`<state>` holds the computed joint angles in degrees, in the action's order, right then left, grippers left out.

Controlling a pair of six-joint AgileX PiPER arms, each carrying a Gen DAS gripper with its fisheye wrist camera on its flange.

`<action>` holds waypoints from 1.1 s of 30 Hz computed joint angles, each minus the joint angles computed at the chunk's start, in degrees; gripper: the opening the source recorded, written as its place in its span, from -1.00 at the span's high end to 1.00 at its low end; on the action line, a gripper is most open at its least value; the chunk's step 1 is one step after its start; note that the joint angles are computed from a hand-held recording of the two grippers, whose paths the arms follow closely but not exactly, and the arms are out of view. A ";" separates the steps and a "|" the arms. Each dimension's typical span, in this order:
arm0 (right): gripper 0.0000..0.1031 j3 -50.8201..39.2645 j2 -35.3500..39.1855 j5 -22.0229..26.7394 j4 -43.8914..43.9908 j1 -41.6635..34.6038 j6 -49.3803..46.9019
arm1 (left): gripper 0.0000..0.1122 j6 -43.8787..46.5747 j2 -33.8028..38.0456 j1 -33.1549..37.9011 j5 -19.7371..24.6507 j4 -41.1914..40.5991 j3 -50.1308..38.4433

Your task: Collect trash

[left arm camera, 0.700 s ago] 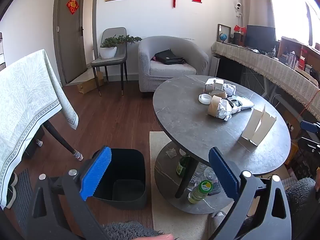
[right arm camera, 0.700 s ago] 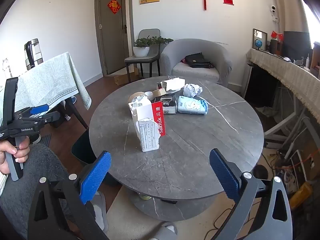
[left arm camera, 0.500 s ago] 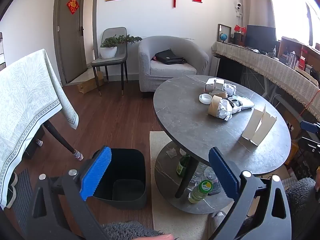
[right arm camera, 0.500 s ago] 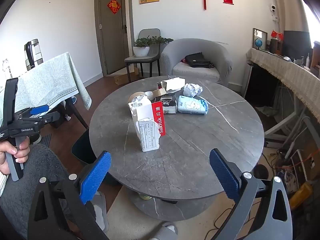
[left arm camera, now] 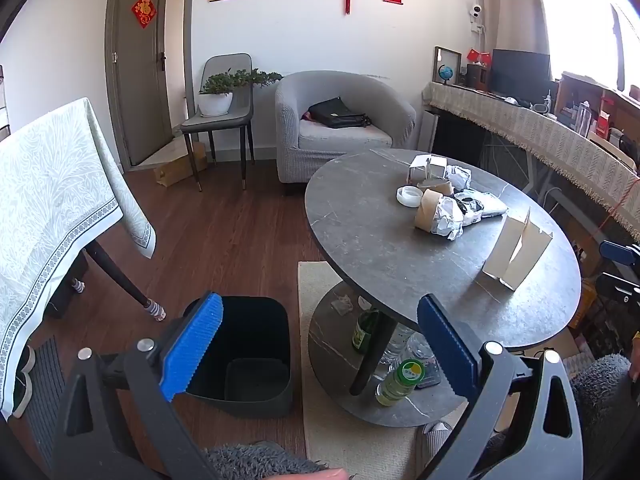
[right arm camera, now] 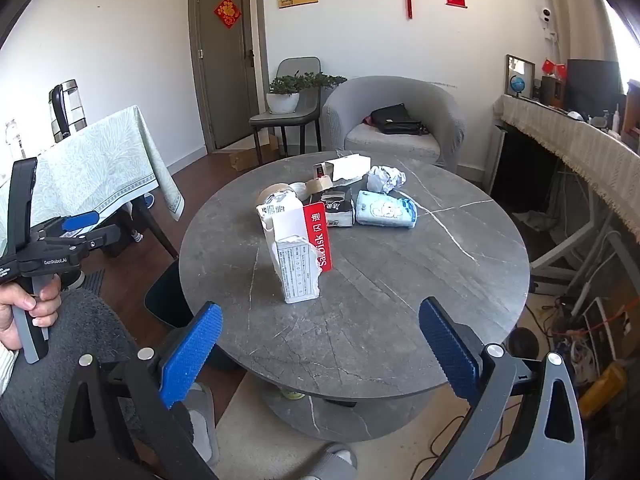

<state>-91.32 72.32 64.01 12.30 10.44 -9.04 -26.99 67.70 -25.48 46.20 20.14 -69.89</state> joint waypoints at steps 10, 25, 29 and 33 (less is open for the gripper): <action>-0.93 -0.25 0.11 0.31 0.44 -0.46 -0.36 | -0.77 1.37 -0.27 0.81 -0.58 -1.33 0.31; -0.93 -0.38 0.33 0.50 -0.71 0.65 0.15 | -0.77 1.52 0.10 0.92 -0.53 -1.49 -0.01; -0.93 -0.63 0.47 0.76 -0.71 0.60 0.04 | -0.77 1.49 0.08 0.93 -0.55 -1.49 0.02; -0.93 -0.58 0.44 0.74 -0.81 0.72 0.21 | -0.77 1.51 0.07 0.92 -0.53 -1.47 0.01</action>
